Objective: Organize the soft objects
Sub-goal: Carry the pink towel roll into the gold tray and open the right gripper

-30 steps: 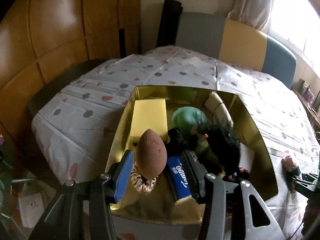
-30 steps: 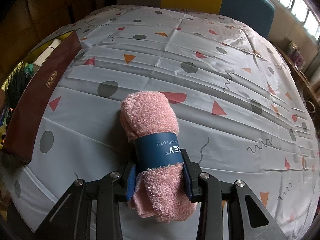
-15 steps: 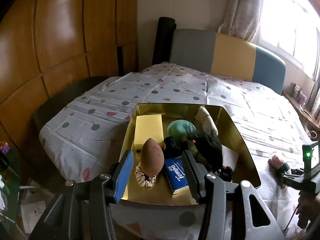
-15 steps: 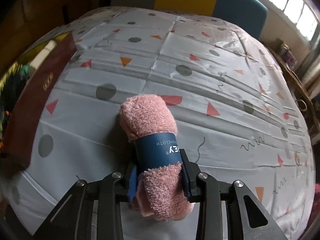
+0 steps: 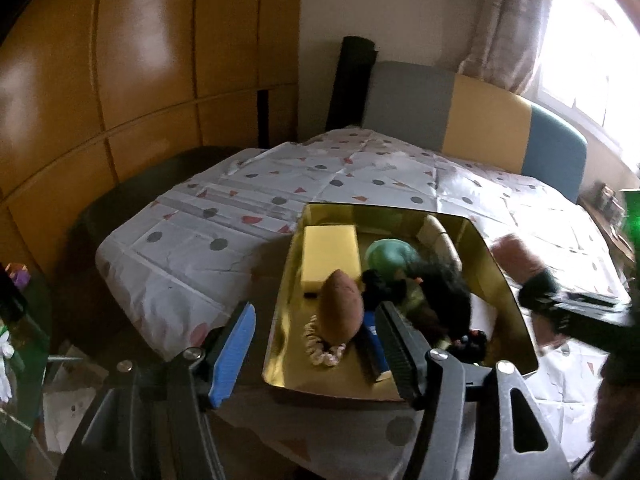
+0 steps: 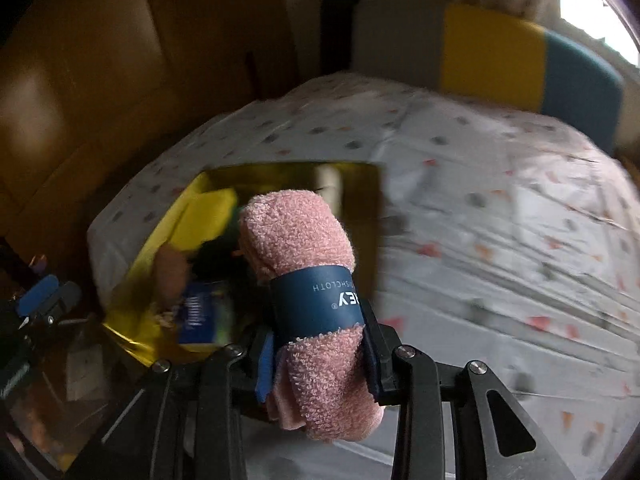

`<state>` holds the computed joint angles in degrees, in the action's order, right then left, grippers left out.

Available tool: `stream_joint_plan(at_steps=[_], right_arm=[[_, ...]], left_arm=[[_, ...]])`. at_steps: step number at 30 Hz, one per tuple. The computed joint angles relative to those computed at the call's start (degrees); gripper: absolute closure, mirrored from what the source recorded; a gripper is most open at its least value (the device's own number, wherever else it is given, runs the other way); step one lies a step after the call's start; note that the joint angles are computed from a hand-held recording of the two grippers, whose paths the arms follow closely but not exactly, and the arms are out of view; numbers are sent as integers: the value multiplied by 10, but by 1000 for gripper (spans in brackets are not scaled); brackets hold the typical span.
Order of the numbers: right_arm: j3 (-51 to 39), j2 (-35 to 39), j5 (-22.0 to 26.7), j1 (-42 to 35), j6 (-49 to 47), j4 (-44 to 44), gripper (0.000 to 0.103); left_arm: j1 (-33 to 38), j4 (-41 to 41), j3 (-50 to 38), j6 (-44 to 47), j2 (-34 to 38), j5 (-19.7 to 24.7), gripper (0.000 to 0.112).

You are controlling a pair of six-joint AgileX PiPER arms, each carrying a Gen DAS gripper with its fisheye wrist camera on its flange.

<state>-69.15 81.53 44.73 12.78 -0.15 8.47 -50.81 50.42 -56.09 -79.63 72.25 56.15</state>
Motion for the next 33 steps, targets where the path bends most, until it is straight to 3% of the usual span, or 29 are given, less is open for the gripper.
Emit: stream_joint_plan(at_steps=[8,12,17,20,27,33], right_arm=[[-41,108,-4,83,78,-44,61],[-48,120,-9,88,84,-45,40],[3,60,-44,87,87,-47,19],[30,18,-58,89,102,-63,13],[109,-101,-75,121,319,-264,8],[135,-160,-36,155,428,-377,7]], left_arm=[[11,0,15,-10,-9,3,48],[12,-8,11,-4,-4,-4,47],[-7,-5,0,-13,1,10,42],[-27,4,-9,-24,6,29,38],[-92,43,-14,-70,6,70,37],[-134,54,-11,-100,5,82,37]])
